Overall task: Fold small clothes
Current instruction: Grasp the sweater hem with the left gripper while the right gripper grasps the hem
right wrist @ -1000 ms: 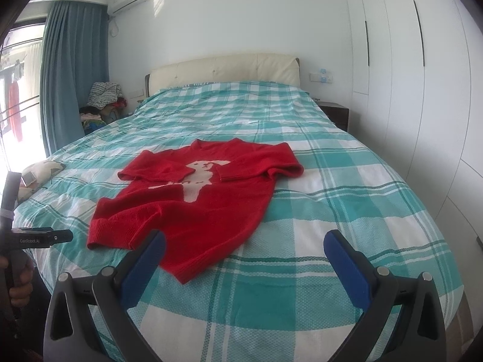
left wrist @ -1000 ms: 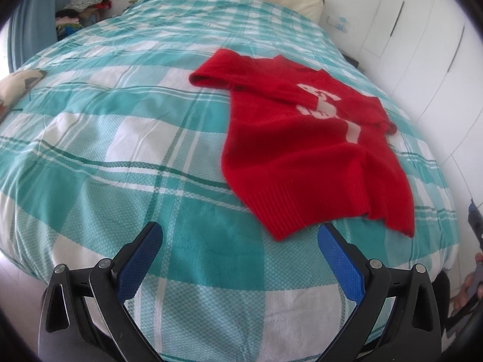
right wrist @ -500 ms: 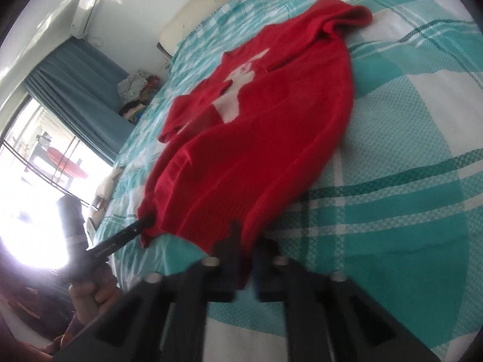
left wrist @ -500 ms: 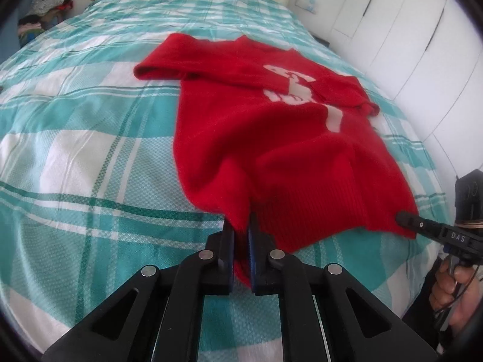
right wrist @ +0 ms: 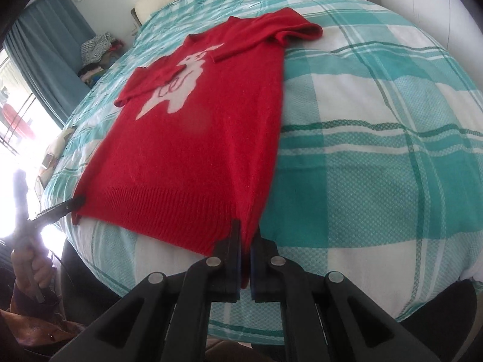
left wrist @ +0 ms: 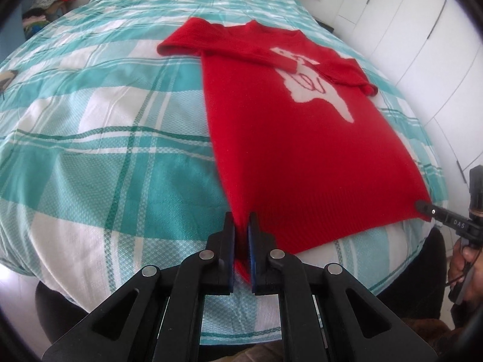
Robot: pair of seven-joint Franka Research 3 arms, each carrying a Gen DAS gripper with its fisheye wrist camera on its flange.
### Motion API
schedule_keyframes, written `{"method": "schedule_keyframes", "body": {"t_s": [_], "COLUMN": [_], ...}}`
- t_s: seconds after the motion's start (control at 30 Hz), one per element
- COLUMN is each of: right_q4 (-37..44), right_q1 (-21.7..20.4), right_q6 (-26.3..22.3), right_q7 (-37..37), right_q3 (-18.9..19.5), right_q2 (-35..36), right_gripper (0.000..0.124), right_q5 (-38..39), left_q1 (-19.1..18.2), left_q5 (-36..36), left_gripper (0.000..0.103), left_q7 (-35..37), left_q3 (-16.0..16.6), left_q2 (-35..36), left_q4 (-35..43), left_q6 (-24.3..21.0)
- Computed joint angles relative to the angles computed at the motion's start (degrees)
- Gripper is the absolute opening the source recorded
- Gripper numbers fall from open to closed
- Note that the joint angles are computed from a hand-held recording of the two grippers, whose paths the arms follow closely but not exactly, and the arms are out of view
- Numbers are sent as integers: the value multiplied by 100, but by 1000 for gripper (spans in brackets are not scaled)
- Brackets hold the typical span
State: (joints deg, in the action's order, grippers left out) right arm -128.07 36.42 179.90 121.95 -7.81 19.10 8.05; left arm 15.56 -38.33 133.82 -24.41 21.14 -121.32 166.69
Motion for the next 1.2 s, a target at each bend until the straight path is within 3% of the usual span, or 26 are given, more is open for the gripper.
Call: {"method": "schedule_keyframes", "body": {"t_s": [0.07,0.17,0.27,0.43,0.77,1.2], "right_q4": [15,135,209,223,154,220], "right_q1": [214,218,121,203,478,1067], "right_q6": [-6,-120,-55,165,438,323], "right_q7": [107,150,119,68,-179,-115], "right_q3": [-210,-243,-163,-217,-369,-916], "right_q2": [28,190,372,504,559,632], "right_gripper": [3,3,3,3,3,3], "right_q5": [-76,-122,-127,62,601,751], "left_q1": [-107,-323,-192,248,285,792], "left_q5": [157,653,880,1013,1761,2565], "left_gripper": [5,5,6,6,6,8], "left_q7": [-157,-497,-541,-670,-1400,-2080], "left_q3": [110,283,88,-350,-373,-781], "left_q2": [48,182,230,425,450,564], "left_q4": [29,8,-130,-155,-260,-382], "left_q6": [33,288,645,852,1076,1291]}}
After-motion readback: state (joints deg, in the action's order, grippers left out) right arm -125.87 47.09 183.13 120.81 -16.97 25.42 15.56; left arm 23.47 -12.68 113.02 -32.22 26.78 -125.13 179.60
